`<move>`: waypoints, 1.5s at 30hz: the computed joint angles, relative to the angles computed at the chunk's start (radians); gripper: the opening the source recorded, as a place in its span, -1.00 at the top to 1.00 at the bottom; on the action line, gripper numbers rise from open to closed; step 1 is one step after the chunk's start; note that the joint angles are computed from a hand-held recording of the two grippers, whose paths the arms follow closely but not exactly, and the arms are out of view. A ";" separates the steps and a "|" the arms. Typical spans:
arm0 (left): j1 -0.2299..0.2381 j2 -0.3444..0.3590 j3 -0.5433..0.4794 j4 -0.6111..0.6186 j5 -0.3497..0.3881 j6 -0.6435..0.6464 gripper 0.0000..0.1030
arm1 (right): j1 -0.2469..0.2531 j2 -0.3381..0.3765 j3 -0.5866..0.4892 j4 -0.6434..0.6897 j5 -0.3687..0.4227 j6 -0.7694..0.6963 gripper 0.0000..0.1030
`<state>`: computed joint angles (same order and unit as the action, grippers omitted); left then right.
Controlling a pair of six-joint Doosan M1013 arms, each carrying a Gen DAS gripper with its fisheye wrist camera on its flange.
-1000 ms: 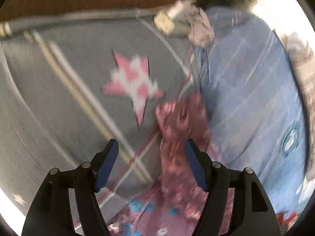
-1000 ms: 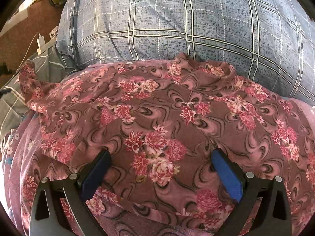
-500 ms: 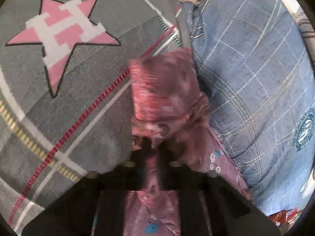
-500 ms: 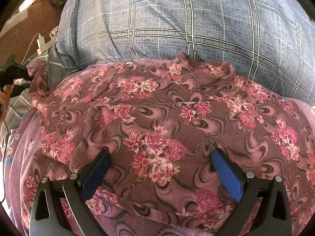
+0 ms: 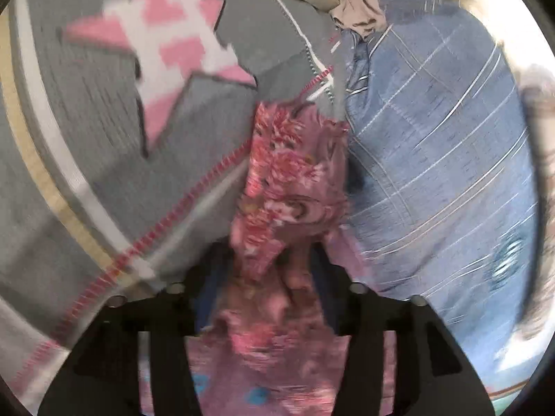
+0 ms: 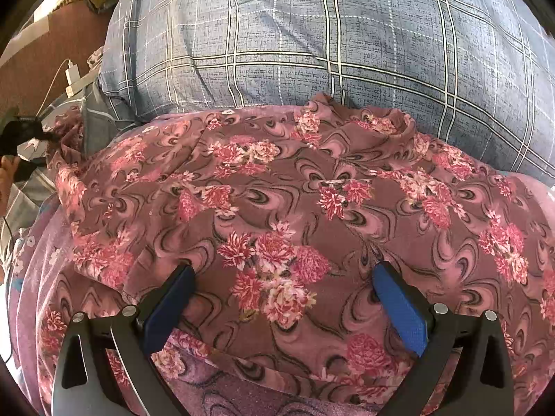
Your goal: Fold small clothes
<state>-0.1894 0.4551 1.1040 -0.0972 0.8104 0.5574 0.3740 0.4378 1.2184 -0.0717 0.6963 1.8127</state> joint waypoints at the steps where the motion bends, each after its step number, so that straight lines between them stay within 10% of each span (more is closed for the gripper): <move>1: -0.001 -0.001 0.003 -0.001 -0.003 -0.012 -0.05 | 0.000 0.000 0.000 0.001 0.000 0.000 -0.99; 3: -0.010 0.016 -0.027 0.039 0.030 -0.020 0.07 | 0.000 0.000 0.000 0.002 -0.001 0.000 -1.00; 5: -0.021 0.045 -0.086 0.100 0.126 -0.012 0.91 | -0.001 -0.001 0.001 0.006 -0.004 -0.003 -1.00; 6: -0.023 0.059 -0.113 0.107 0.165 -0.003 0.95 | -0.002 -0.002 0.004 0.014 -0.008 -0.006 -1.00; 27: -0.279 0.014 -0.214 0.197 0.151 0.244 0.95 | -0.038 -0.073 0.042 0.036 0.069 0.064 -0.99; 32: -0.344 0.096 -0.328 0.101 0.220 0.371 0.95 | -0.081 -0.151 0.138 -0.082 0.076 0.212 -0.99; 40: -0.408 0.299 -0.535 -0.021 0.538 0.390 0.86 | -0.126 -0.193 0.238 -0.072 0.075 0.236 -0.99; 45: -0.407 0.273 -0.486 -0.050 0.502 0.393 0.58 | -0.085 -0.183 0.246 -0.223 0.085 0.249 -0.99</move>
